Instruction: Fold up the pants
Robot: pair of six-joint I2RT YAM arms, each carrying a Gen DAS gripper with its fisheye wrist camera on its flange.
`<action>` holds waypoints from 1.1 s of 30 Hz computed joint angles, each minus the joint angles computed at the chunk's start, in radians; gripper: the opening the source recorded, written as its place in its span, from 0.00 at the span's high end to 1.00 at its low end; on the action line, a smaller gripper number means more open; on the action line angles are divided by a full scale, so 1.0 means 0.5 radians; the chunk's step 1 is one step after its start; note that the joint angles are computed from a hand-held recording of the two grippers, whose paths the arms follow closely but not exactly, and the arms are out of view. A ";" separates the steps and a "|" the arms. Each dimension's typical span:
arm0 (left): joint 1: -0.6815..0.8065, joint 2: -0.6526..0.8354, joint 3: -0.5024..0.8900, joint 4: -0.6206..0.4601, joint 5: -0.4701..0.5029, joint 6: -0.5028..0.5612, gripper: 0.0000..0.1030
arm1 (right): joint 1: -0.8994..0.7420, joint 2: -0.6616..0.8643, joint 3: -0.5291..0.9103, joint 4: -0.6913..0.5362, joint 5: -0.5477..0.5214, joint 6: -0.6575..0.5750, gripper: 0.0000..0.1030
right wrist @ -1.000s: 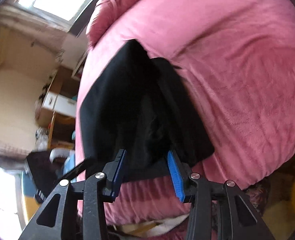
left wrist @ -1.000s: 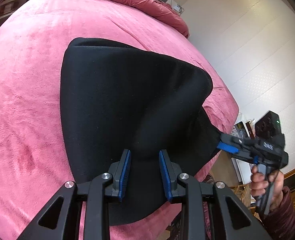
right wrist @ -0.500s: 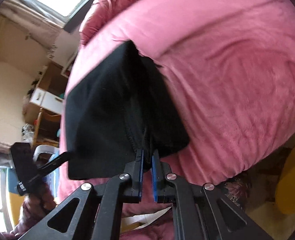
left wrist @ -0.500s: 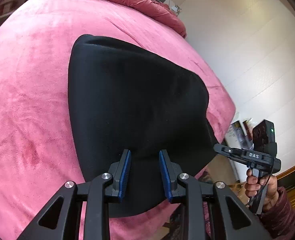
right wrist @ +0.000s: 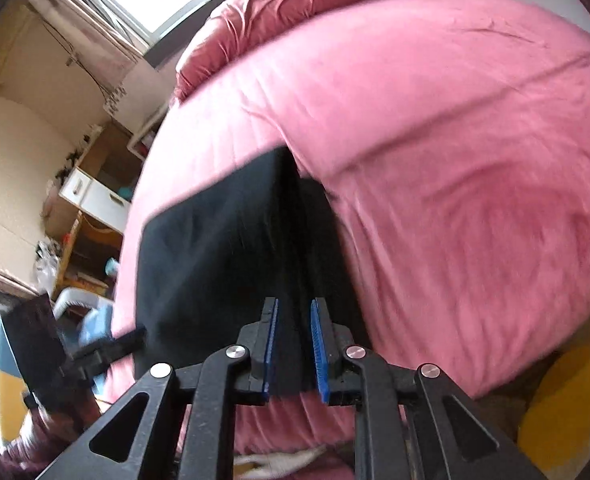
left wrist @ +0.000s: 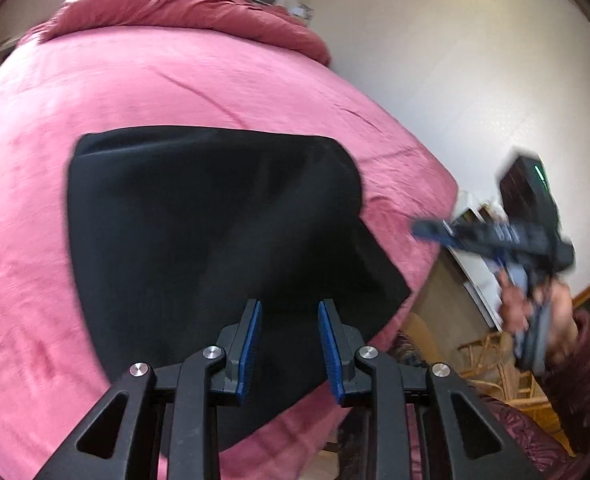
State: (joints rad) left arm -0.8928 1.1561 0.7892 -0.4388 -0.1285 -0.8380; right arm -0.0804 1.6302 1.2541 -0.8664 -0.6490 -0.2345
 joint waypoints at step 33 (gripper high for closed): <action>-0.088 0.494 0.261 0.268 0.313 0.112 0.72 | 0.251 0.701 0.613 0.191 0.414 0.026 0.98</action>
State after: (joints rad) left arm -0.9370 1.4029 0.9196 -0.3047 0.0279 -0.7818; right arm 0.0449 1.9806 1.5606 -0.7711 -0.4422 -0.2215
